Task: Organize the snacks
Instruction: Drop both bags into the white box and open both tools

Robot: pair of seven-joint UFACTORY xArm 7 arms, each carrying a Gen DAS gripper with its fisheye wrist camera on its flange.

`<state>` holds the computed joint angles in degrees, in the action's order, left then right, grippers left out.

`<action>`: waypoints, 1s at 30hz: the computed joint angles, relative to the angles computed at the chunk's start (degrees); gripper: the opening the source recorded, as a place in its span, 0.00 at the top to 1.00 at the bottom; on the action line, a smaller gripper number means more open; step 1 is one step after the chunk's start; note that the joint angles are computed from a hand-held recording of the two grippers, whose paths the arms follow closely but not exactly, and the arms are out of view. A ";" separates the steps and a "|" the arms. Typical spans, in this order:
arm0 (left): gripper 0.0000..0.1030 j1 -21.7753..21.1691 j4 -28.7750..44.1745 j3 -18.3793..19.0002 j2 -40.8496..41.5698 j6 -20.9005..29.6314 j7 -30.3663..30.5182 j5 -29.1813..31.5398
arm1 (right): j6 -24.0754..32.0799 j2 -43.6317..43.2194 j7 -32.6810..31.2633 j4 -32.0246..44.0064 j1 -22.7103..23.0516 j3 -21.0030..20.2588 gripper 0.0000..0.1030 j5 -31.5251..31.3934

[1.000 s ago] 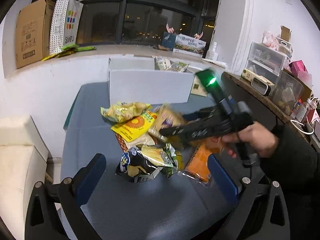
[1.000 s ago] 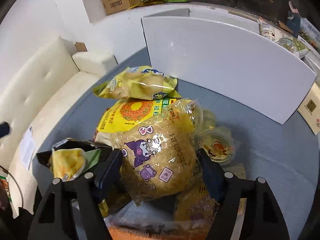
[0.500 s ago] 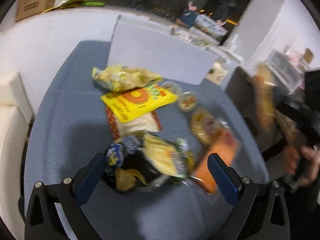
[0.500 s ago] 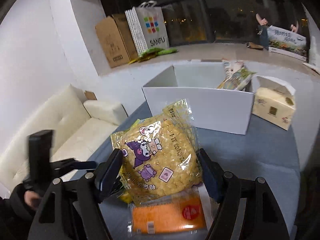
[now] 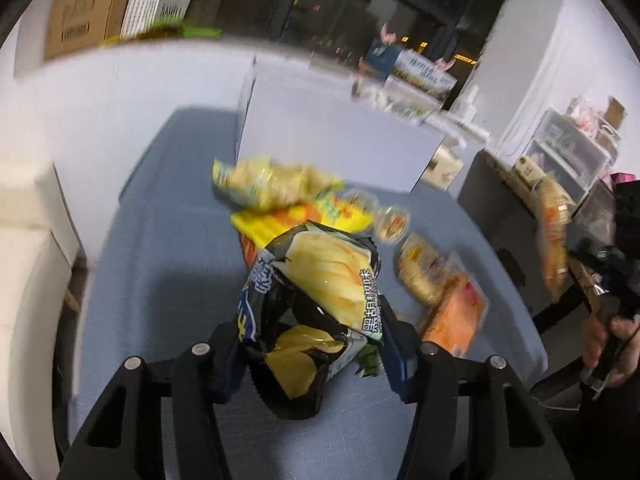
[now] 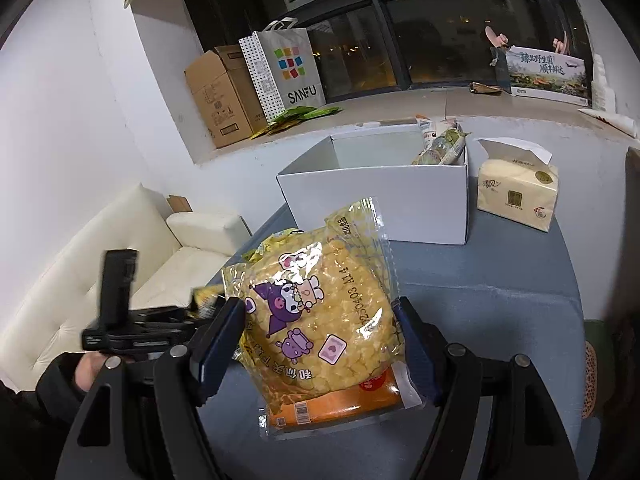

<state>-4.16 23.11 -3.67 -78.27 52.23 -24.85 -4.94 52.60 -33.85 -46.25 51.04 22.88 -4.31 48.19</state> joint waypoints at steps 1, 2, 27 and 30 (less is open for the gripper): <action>0.41 0.01 0.61 0.04 -0.30 -0.19 0.08 0.11 | 0.01 0.01 -0.03 -0.02 0.15 -0.10 0.24 0.44; 0.41 0.02 1.35 0.06 -0.40 -0.57 0.29 0.28 | 0.21 0.23 0.03 0.21 0.43 -0.26 0.24 1.09; 0.04 3.94 47.03 9.32 61.55 -19.28 22.12 -3.04 | 1.44 54.21 29.74 63.78 -4.77 10.39 0.23 -10.01; 0.00 4.55 46.03 9.07 61.82 -20.57 23.37 -5.24 | 4.54 60.50 34.93 72.63 -5.92 11.93 0.00 -12.06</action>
